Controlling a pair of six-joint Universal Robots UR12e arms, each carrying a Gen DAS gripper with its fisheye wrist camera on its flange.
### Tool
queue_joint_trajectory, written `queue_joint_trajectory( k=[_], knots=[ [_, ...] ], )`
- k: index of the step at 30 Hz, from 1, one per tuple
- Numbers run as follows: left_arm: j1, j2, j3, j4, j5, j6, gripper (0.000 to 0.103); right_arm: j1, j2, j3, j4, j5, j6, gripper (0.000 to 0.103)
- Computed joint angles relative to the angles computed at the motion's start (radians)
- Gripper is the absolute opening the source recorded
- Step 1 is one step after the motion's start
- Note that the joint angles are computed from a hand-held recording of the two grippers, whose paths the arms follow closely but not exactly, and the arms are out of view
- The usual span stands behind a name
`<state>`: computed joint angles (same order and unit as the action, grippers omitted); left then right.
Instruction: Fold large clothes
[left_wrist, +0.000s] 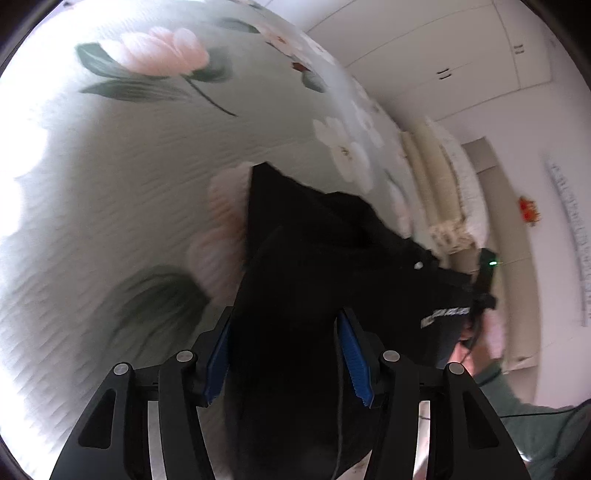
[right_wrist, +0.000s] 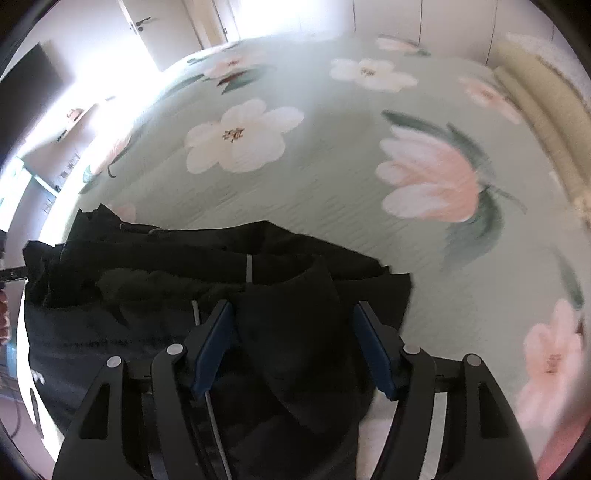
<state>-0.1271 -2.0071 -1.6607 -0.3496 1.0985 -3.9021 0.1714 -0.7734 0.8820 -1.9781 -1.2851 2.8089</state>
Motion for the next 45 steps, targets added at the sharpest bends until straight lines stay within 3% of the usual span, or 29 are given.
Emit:
queue_joint_trajectory(
  k=[1,2,3,6,9,13,17,19,22,25,27,31,35,38,40,41,44,45],
  knots=[
    [-0.001,-0.006,0.002,0.02,0.002,-0.007,0.051,-0.001,0.006,-0.007,0.007,0.013,0.009,0.047],
    [-0.004,-0.011,0.01,0.019,0.018,-0.006,0.044,-0.005,0.012,-0.015,0.026,0.046,0.017,0.034],
    [-0.01,-0.013,0.022,-0.008,0.044,0.0,0.027,-0.007,0.01,-0.012,0.029,0.06,0.023,0.021],
    [-0.034,-0.008,0.046,-0.047,0.128,0.035,0.012,0.003,-0.042,0.081,-0.097,-0.022,0.027,0.013],
    [-0.064,0.008,0.067,-0.03,0.221,0.074,0.011,0.01,-0.103,0.175,-0.226,-0.111,0.062,0.01],
    [-0.076,0.013,0.123,0.052,0.307,0.086,0.011,0.017,-0.158,0.23,-0.407,-0.246,0.107,0.009],
    [-0.084,-0.063,0.277,-0.046,0.43,0.166,0.011,0.017,-0.111,0.119,-0.439,-0.292,0.153,0.009],
    [-0.082,-0.122,0.359,-0.159,0.467,0.178,0.011,0.027,-0.058,0.038,-0.397,-0.327,0.161,0.009],
    [-0.076,-0.195,0.429,-0.305,0.479,0.163,0.011,0.046,0.05,-0.098,-0.254,-0.407,0.161,0.008],
    [-0.067,-0.237,0.427,-0.376,0.416,0.118,0.013,0.062,0.128,-0.162,-0.133,-0.467,0.146,0.008],
    [-0.069,-0.244,0.407,-0.345,0.415,0.1,0.014,0.066,0.144,-0.16,-0.083,-0.467,0.133,0.008],
    [-0.06,-0.238,0.383,-0.296,0.389,0.075,0.016,0.085,0.142,-0.118,-0.123,-0.529,0.088,0.01],
    [-0.052,-0.201,0.344,-0.275,0.372,0.06,0.018,0.072,0.156,-0.173,-0.041,-0.48,0.113,0.016],
    [-0.063,-0.151,0.31,-0.262,0.436,0.065,0.027,0.057,0.109,-0.133,-0.067,-0.429,0.143,0.026],
    [-0.081,-0.102,0.281,-0.261,0.53,0.081,0.03,0.044,0.041,-0.053,-0.141,-0.388,0.165,0.046],
    [-0.092,-0.087,0.278,-0.267,0.577,0.095,0.029,0.039,0.007,-0.011,-0.178,-0.362,0.169,0.05],
    [-0.124,-0.04,0.262,-0.275,0.679,0.131,0.03,0.036,-0.099,0.118,-0.274,-0.312,0.136,0.054],
    [-0.134,-0.029,0.258,-0.265,0.676,0.141,0.03,0.04,-0.13,0.154,-0.291,-0.308,0.127,0.054]
  ],
)
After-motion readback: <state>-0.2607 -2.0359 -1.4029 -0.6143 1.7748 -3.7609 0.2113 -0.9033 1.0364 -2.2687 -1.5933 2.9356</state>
